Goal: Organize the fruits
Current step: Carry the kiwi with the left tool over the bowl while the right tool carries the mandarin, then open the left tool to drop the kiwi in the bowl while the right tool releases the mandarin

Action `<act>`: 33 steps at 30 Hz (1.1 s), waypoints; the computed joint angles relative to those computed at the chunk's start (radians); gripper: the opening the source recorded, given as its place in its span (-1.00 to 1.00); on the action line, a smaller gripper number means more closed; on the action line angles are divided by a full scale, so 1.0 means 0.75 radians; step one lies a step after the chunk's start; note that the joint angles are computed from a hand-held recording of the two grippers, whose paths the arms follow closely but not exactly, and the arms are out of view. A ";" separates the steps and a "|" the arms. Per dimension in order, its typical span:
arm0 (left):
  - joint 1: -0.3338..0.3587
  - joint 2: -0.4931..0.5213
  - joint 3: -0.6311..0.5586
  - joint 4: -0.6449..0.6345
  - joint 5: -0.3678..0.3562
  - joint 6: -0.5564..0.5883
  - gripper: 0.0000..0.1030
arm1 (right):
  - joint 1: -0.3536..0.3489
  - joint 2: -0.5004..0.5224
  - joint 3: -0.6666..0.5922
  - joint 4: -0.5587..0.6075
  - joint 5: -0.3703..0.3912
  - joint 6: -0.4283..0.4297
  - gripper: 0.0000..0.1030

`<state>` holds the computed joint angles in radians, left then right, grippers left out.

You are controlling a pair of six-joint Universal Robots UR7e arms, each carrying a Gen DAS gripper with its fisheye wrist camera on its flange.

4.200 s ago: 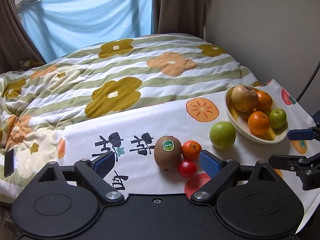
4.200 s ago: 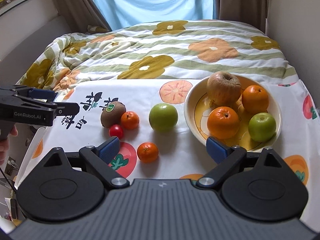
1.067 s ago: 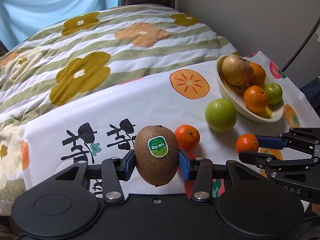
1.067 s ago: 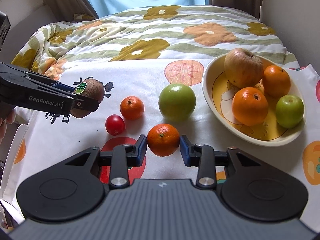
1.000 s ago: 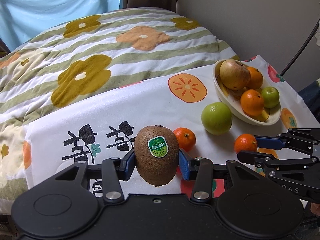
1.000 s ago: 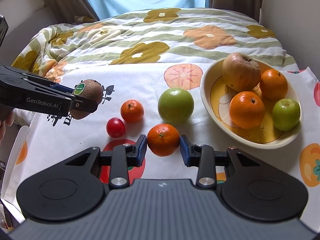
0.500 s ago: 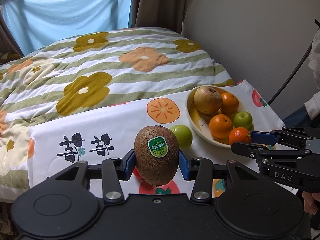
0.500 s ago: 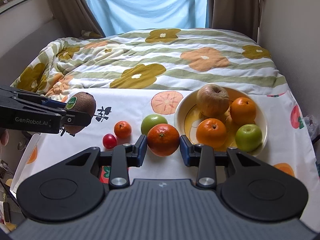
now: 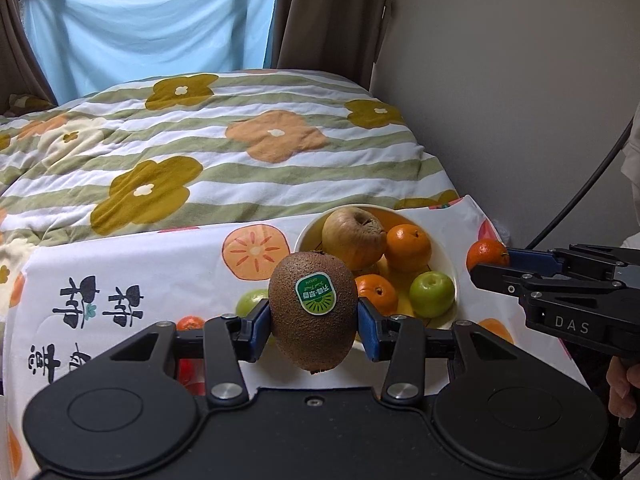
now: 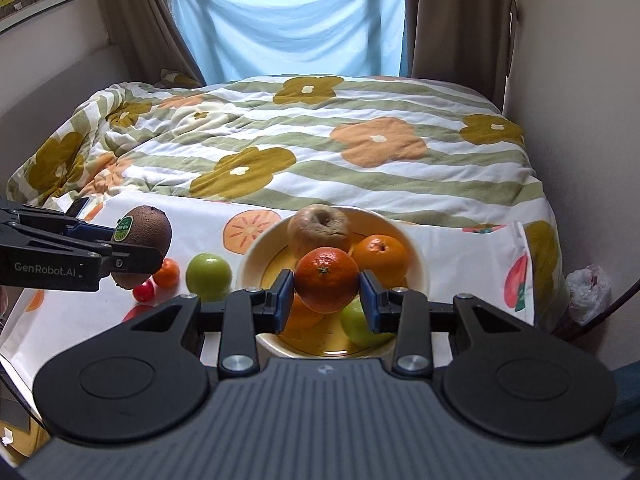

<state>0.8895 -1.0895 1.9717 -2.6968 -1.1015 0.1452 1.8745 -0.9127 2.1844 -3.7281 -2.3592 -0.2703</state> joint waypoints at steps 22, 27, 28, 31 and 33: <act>0.011 0.457 -0.190 -0.243 0.244 -0.125 0.01 | -0.336 -0.145 0.091 0.041 0.385 -0.184 -0.01; -0.019 0.445 -0.141 -0.405 0.272 -0.052 0.77 | -0.342 -0.147 0.100 0.034 0.391 -0.186 -0.01; -0.024 0.436 -0.137 -0.402 0.279 -0.054 0.78 | -0.341 -0.149 0.099 0.037 0.389 -0.189 -0.01; -0.037 0.401 -0.116 -0.371 0.305 -0.079 0.78 | -0.335 -0.149 0.093 0.045 0.387 -0.198 -0.01; -0.046 0.370 -0.086 -0.370 0.316 -0.082 0.82 | -0.330 -0.147 0.090 0.046 0.391 -0.206 -0.01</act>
<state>0.8551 -0.8118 1.9073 -2.9746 -0.8642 0.0838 1.6268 -1.0230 2.2520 -3.6935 -2.0662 -0.4251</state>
